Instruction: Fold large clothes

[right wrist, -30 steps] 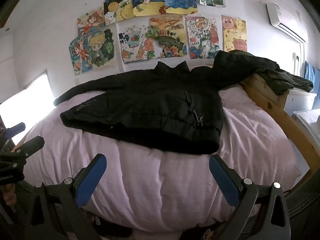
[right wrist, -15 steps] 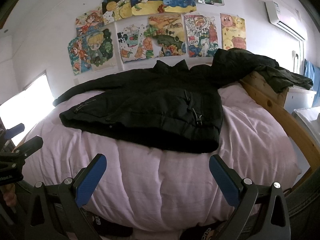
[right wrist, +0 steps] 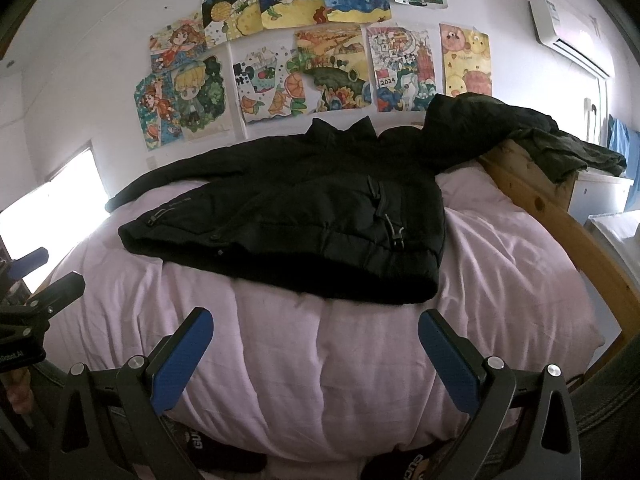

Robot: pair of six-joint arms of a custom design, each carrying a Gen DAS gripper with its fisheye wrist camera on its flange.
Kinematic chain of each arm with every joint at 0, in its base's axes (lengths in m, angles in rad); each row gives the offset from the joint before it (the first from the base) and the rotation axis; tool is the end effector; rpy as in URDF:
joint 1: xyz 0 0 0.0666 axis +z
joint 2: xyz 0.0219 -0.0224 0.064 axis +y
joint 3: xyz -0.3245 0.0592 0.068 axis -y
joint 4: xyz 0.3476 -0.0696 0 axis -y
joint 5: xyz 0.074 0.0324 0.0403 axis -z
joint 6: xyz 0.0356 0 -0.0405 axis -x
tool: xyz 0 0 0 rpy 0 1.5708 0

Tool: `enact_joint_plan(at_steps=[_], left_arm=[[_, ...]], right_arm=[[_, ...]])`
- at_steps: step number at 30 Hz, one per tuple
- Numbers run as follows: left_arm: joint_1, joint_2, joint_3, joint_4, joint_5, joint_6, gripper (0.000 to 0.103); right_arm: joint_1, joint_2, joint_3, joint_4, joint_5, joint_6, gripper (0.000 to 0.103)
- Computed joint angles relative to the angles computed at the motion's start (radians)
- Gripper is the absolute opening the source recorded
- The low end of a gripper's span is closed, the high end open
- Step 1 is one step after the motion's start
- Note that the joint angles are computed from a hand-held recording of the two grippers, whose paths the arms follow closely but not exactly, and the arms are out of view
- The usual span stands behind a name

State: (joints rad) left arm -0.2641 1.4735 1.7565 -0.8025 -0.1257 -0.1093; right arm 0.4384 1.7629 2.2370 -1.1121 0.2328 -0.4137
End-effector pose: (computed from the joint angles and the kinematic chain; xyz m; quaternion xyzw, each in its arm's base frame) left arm 0.4708 -0.1231 0.5028 0.1293 0.8541 0.0154 0.5035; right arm 0.4989 0.2244 0.5300 0.0413 0.8877 0.0901 0.4496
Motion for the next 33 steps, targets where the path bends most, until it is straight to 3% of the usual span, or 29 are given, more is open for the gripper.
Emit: enact_joint_plan(at_steps=[32, 33], left_arm=[[0.0, 0.0, -0.001, 0.002, 0.001, 0.001, 0.101], [0.0, 0.0, -0.001, 0.002, 0.001, 0.001, 0.101]], right_arm=[[-0.005, 0.013, 0.023, -0.017, -0.01, -0.008, 0.103], [-0.007, -0.006, -0.022, 0.008, -0.011, -0.008, 0.103]])
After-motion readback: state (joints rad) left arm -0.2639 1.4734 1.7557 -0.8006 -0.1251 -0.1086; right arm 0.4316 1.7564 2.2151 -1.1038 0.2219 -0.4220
